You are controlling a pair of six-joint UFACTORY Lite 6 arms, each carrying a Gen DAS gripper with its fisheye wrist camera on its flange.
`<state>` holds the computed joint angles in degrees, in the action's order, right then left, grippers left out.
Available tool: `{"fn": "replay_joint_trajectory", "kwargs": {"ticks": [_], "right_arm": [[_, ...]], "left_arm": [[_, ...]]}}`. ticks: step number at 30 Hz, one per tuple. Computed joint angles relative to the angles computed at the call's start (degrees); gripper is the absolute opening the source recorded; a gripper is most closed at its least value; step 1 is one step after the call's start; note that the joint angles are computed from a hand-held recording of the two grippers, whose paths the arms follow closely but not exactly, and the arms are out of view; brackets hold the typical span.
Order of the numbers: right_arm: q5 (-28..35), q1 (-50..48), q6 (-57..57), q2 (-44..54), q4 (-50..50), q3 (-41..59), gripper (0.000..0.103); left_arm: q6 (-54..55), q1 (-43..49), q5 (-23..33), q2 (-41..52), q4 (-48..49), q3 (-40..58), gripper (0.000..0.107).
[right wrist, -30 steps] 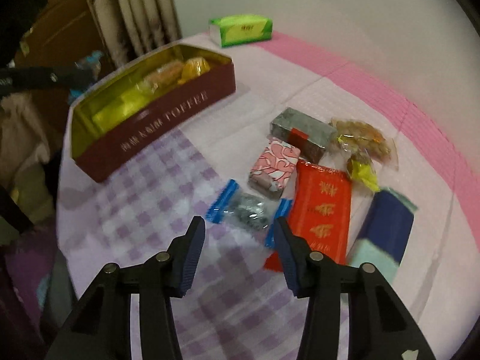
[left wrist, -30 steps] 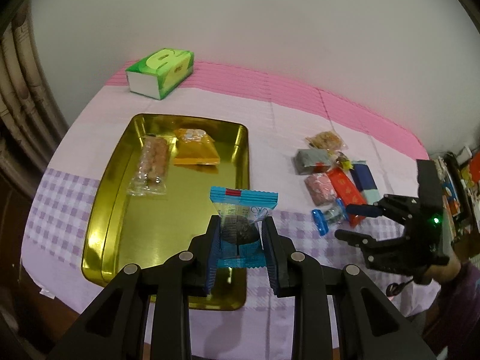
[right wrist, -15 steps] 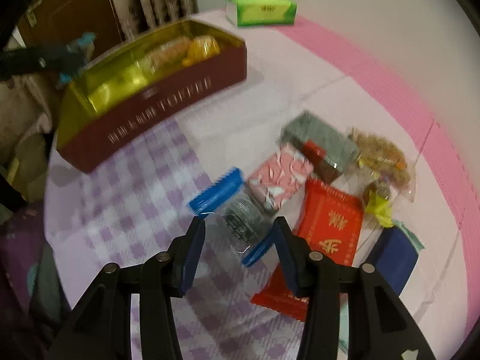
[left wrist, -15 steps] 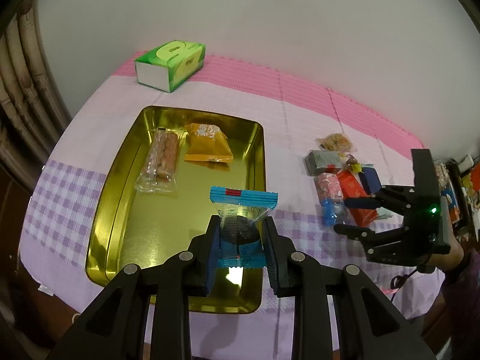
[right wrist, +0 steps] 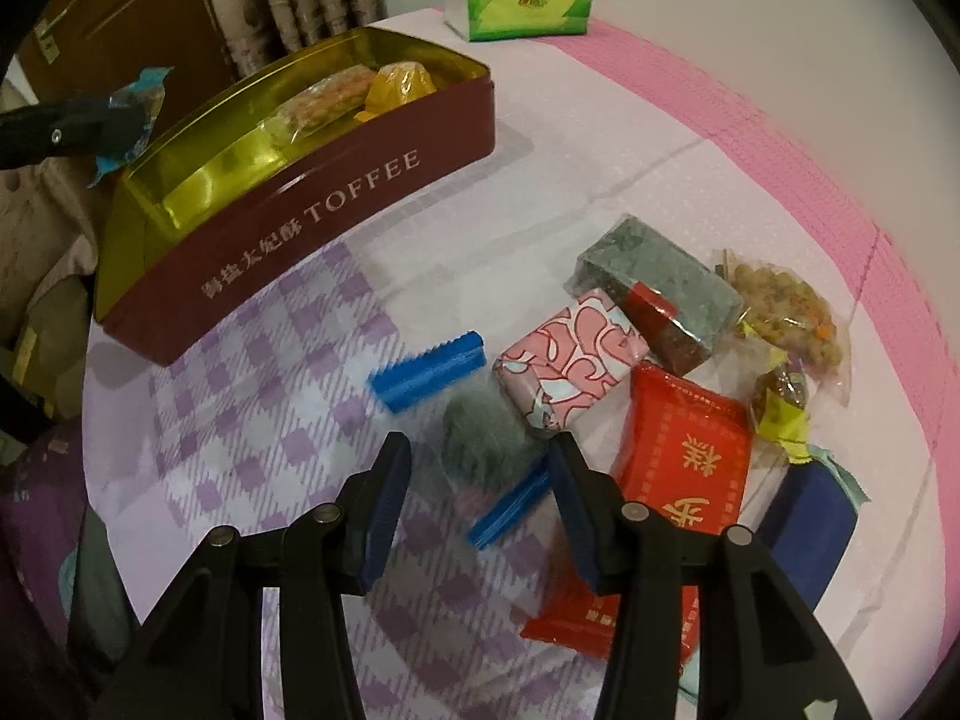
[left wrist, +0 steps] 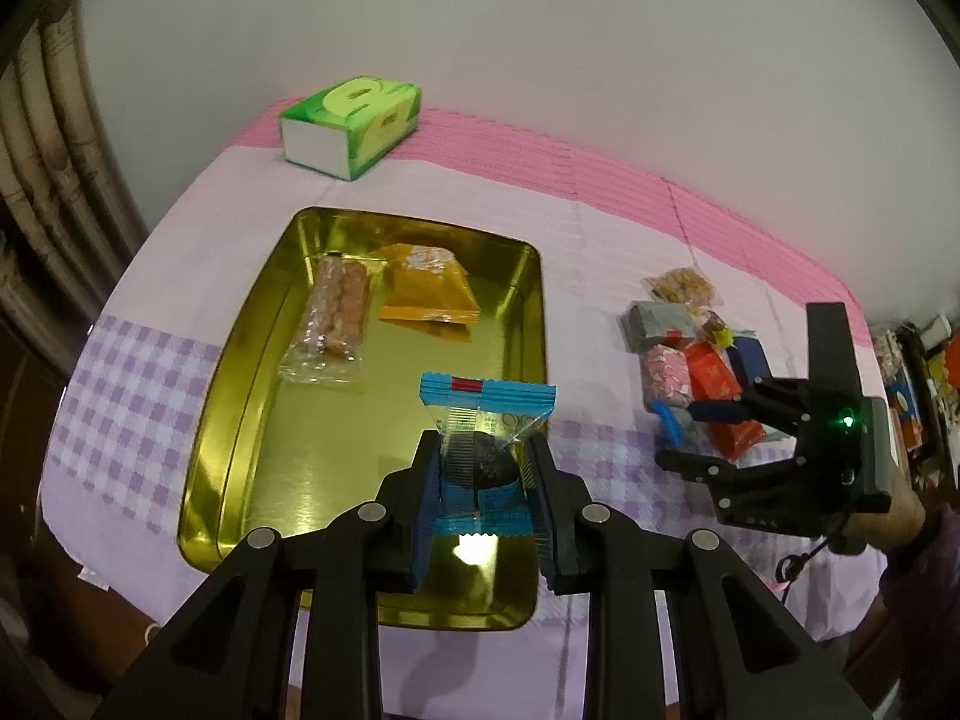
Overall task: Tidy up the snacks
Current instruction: 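Carry the blue candy over the tray while the right gripper grasps a dark candy, then release the blue candy into the gold tray with the left gripper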
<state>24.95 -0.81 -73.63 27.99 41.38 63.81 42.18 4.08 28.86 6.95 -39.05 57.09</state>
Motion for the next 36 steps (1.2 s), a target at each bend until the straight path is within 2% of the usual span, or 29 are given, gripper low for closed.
{"fn": "replay_joint_trajectory", "kwargs": {"ticks": [2, 5, 7, 9, 13, 18, 21, 24, 36], "right_arm": [[-0.49, 0.08, 0.84, -0.45, 0.15, -0.59, 0.043], [-3.11, 0.69, 1.30, -1.80, 1.40, -2.52, 0.033], [-4.76, 0.48, -1.86, -3.71, 6.10, -5.20, 0.027], [-5.35, -0.04, -8.45, -6.77, 13.81, -9.28, 0.026], [-4.84, -0.88, -19.56, -12.81, 26.78, -17.15, 0.026], [0.65, -5.03, -25.60, -18.82, 35.42, -24.08, 0.026], [4.03, -7.99, -25.27, -21.66, 35.83, -26.87, 0.026], [5.29, -9.26, -25.90, -24.35, 36.76, -29.66, 0.026], [8.54, -13.13, -26.51, -28.16, 37.59, -33.09, 0.026]], "left_arm": [[-0.58, 0.88, 0.07, 0.57, 0.35, 0.66, 0.028], [-1.23, 2.07, -0.50, 1.07, 0.79, 1.28, 0.028], [-2.59, 2.32, -2.05, 1.56, 2.52, 1.55, 0.028], [-4.48, 2.40, -3.75, 2.57, 4.93, 1.94, 0.028], [-6.85, 2.52, -4.86, 5.29, 7.56, 3.47, 0.028], [-9.57, 0.96, -6.89, 7.21, 10.97, 3.78, 0.028], [-6.89, 0.70, -5.39, 8.31, 8.26, 4.59, 0.028], [-9.88, -0.51, -4.85, 10.19, 10.80, 6.77, 0.028], [-18.42, -3.60, -0.39, 26.51, 18.92, 25.19, 0.030]]}}
